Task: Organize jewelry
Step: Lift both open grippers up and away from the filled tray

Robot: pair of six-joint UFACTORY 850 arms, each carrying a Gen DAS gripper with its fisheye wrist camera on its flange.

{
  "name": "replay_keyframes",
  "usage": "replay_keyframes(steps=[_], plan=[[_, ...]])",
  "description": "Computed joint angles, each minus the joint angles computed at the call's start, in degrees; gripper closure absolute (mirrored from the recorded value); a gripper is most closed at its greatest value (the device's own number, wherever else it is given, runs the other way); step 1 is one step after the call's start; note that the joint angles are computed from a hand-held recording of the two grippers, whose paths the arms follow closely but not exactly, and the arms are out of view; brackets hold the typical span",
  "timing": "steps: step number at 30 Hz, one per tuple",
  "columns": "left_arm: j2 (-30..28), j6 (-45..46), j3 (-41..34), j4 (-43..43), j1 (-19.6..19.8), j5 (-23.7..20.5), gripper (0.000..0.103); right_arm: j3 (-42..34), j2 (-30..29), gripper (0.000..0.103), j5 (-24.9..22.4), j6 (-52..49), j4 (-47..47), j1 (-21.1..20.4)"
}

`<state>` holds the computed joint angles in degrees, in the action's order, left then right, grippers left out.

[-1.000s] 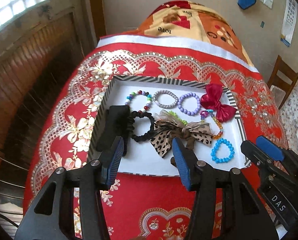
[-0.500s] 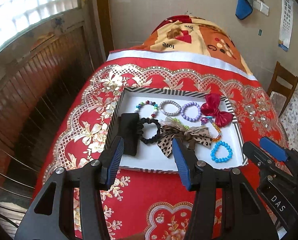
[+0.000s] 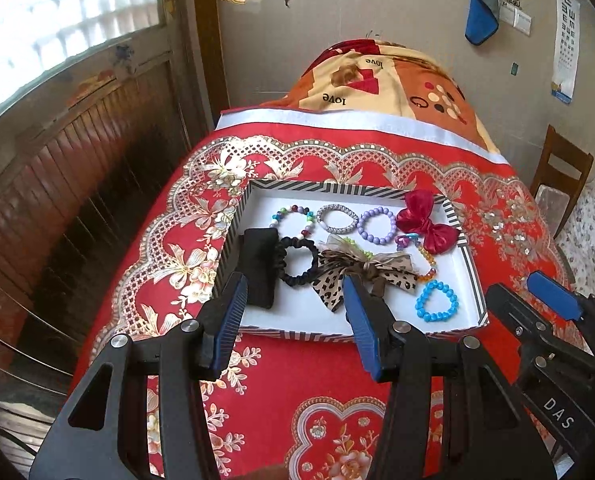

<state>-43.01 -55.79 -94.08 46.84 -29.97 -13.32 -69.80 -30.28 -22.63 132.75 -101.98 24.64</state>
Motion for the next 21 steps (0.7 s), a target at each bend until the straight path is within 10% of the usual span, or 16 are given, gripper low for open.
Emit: replay_keyframes(steps=[21], plan=[[0.4, 0.6, 0.6, 0.7, -0.4, 0.4, 0.053, 1.1, 0.8, 0.045, 0.4, -1.3, 1.3, -0.1]])
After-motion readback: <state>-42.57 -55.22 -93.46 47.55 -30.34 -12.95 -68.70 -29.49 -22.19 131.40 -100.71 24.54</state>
